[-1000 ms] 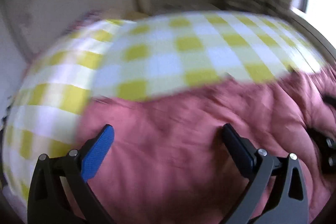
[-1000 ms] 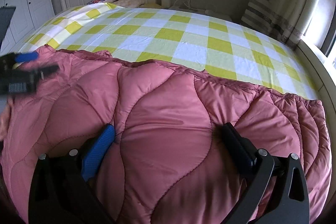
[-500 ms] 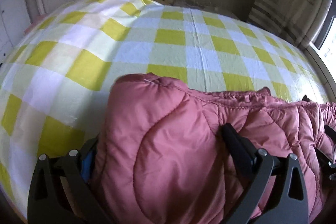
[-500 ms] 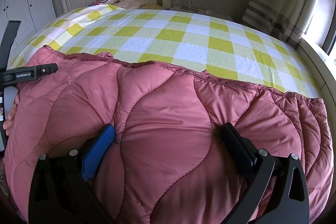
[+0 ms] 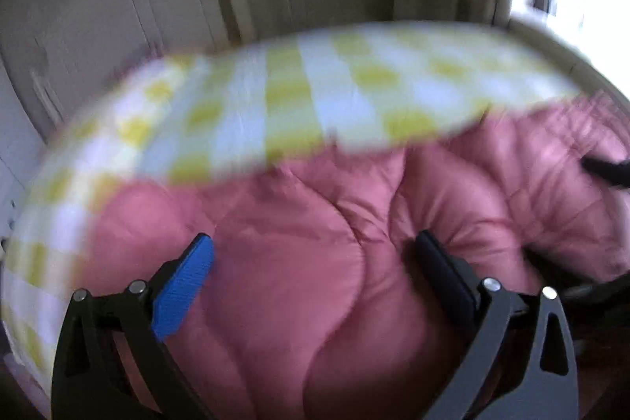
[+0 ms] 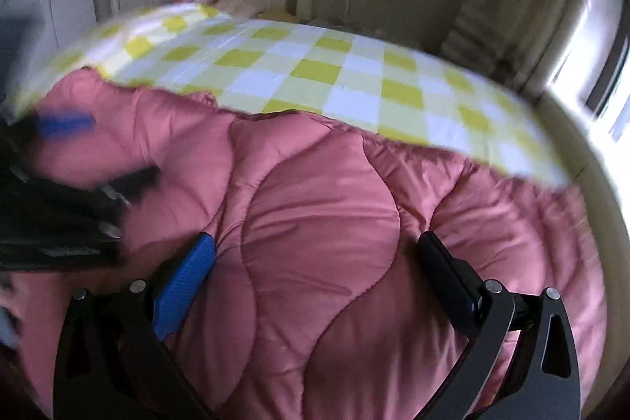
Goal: Fold large clothes
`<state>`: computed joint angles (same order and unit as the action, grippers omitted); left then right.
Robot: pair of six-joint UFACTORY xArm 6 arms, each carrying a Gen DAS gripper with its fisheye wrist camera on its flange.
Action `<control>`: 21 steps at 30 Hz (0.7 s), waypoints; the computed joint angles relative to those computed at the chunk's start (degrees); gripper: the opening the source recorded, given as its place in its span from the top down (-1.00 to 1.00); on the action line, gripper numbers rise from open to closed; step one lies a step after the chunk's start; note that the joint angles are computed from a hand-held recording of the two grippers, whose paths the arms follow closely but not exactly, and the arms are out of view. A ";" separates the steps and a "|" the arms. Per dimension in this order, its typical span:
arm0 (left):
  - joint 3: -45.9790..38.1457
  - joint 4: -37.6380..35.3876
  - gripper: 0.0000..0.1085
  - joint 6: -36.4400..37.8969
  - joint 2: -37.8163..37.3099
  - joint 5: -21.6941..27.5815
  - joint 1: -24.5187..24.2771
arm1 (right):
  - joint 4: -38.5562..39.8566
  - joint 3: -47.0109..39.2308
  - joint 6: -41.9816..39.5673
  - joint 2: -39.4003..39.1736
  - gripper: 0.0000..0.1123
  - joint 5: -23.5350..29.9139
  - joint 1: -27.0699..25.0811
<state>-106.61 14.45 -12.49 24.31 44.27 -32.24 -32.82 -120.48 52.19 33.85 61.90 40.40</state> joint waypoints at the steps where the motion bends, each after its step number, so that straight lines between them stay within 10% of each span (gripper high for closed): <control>1: 1.04 -2.89 -0.86 0.64 -0.52 -1.04 0.69 | 0.97 0.89 -0.17 -0.55 -0.75 -0.82 -0.42; 10: 14.98 12.53 -0.86 -12.33 -11.81 -6.03 5.66 | -3.40 17.22 10.00 -14.30 -0.75 2.87 -2.41; 14: 18.30 3.52 -0.86 -10.72 -13.08 -8.51 9.98 | -2.45 31.84 16.75 -22.02 -0.76 -9.34 -5.96; 21: 16.10 10.70 -0.86 -14.02 -12.11 -5.15 8.35 | -5.61 27.90 17.59 -20.37 -0.75 -3.34 -3.73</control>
